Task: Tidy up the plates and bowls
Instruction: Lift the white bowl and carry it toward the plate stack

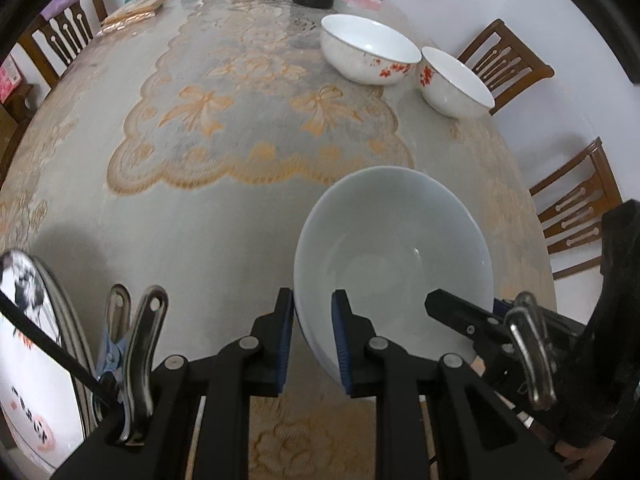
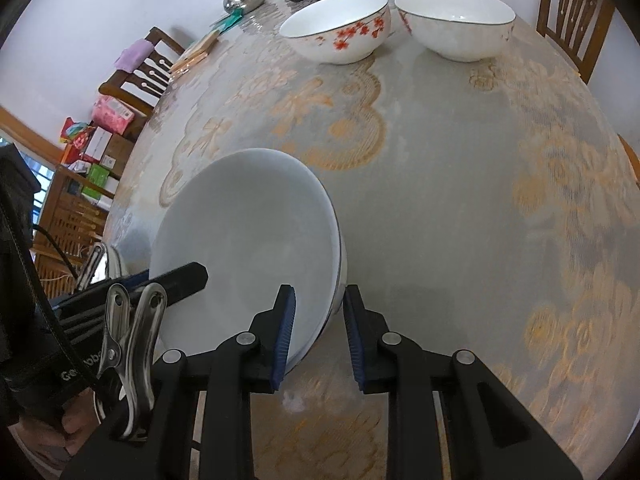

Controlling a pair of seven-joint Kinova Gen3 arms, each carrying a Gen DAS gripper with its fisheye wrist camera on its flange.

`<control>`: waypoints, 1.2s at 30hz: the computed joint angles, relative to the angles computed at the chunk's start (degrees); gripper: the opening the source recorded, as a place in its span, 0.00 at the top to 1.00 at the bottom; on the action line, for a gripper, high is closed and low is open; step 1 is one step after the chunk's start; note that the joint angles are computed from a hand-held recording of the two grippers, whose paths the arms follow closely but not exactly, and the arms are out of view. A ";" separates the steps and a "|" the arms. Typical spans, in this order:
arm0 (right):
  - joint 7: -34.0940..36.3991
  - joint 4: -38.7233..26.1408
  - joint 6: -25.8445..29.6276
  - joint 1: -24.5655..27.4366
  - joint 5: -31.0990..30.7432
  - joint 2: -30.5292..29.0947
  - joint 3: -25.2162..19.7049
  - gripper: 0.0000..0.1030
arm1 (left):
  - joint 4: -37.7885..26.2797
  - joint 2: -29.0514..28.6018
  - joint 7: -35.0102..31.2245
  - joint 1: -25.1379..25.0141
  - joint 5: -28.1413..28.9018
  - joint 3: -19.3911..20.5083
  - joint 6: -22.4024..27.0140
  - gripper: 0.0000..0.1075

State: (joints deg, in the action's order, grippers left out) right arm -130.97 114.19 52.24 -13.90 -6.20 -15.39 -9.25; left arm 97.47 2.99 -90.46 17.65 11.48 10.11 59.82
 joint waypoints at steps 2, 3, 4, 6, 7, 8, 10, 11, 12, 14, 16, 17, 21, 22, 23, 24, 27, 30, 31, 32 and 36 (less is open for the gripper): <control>-2.23 -0.08 0.33 -0.15 0.52 -0.31 -1.74 0.75 | 1.08 -0.94 -0.82 -0.59 0.79 -0.47 0.46 0.81; -3.06 0.18 0.36 -0.34 0.59 -0.62 -2.22 0.75 | 1.88 -1.65 -1.46 -1.01 1.39 -0.78 0.56 0.81; -3.82 0.16 0.39 -0.53 0.63 -0.63 -2.60 0.75 | 2.38 -2.13 -1.77 -1.27 1.66 -0.94 0.65 0.81; -5.64 0.25 0.48 -1.02 1.06 -0.81 -3.76 0.75 | 3.48 -3.16 -2.64 -1.77 2.13 -1.25 0.68 0.81; -6.81 0.10 0.78 -1.24 1.69 -0.68 -4.65 0.75 | 3.88 -3.43 -3.03 -1.94 2.24 -1.32 0.68 0.81; -7.29 0.12 1.09 -1.53 2.01 -0.81 -4.79 0.75 | 4.26 -3.56 -3.26 -2.09 2.26 -1.37 0.72 0.81; -9.13 0.02 1.61 -1.97 2.89 -0.68 -5.75 0.75 | 5.12 -3.98 -3.87 -2.38 2.65 -1.52 0.42 0.82; -10.03 -0.07 1.74 -2.18 3.19 -0.61 -6.05 0.75 | 5.65 -4.40 -4.39 -2.49 2.81 -1.58 -0.05 0.81; -10.61 -0.07 1.73 -2.48 3.27 -0.61 -6.11 0.75 | 5.97 -4.65 -4.77 -2.54 2.69 -1.56 -0.26 0.81; -12.12 -0.17 2.00 -2.89 3.94 -0.64 -6.67 0.75 | 6.50 -5.04 -5.72 -2.75 3.08 -1.73 -0.46 0.81; -13.03 -0.03 2.18 -3.29 4.41 -1.00 -6.77 0.75 | 6.76 -5.20 -6.58 -3.01 3.52 -1.91 -0.28 0.82; -14.09 0.15 1.98 -3.26 4.56 -1.37 -7.01 0.75 | 6.82 -5.43 -7.29 -3.25 4.01 -2.16 -0.03 0.81; -17.43 1.10 1.14 -2.83 4.92 -3.57 -7.53 0.75 | 6.31 -6.66 -7.76 -3.47 3.50 -2.10 0.35 0.78; -18.28 1.16 1.29 -2.59 4.96 -4.22 -7.74 0.75 | 6.21 -6.92 -8.08 -3.54 3.48 -2.17 0.44 0.72; -19.08 0.93 1.86 -2.31 5.36 -4.55 -8.24 0.74 | 6.11 -7.25 -8.38 -3.65 3.50 -2.29 0.60 0.70; -19.70 0.65 2.50 -2.04 5.89 -4.75 -8.68 0.74 | 5.99 -7.58 -8.58 -3.78 3.58 -2.43 0.81 0.69; -22.24 -0.01 4.35 -1.34 7.35 -5.89 -10.33 0.72 | 5.66 -8.16 -9.47 -4.30 4.22 -3.01 1.73 0.69; -24.92 -0.40 5.99 -0.51 8.49 -7.46 -11.97 0.72 | 5.55 -8.76 -10.53 -5.02 5.22 -3.73 2.63 0.69; -25.42 -0.49 6.42 -0.31 8.75 -7.79 -12.15 0.72 | 5.54 -8.96 -10.67 -5.20 5.28 -3.79 2.79 0.69; -25.85 -0.44 6.69 -0.24 8.60 -8.50 -12.05 0.72 | 5.60 -9.28 -10.87 -5.39 5.38 -3.92 2.90 0.69; -26.70 -0.53 7.43 0.39 8.62 -10.31 -12.29 0.72 | 5.28 -10.62 -11.09 -5.96 5.40 -4.21 3.53 0.69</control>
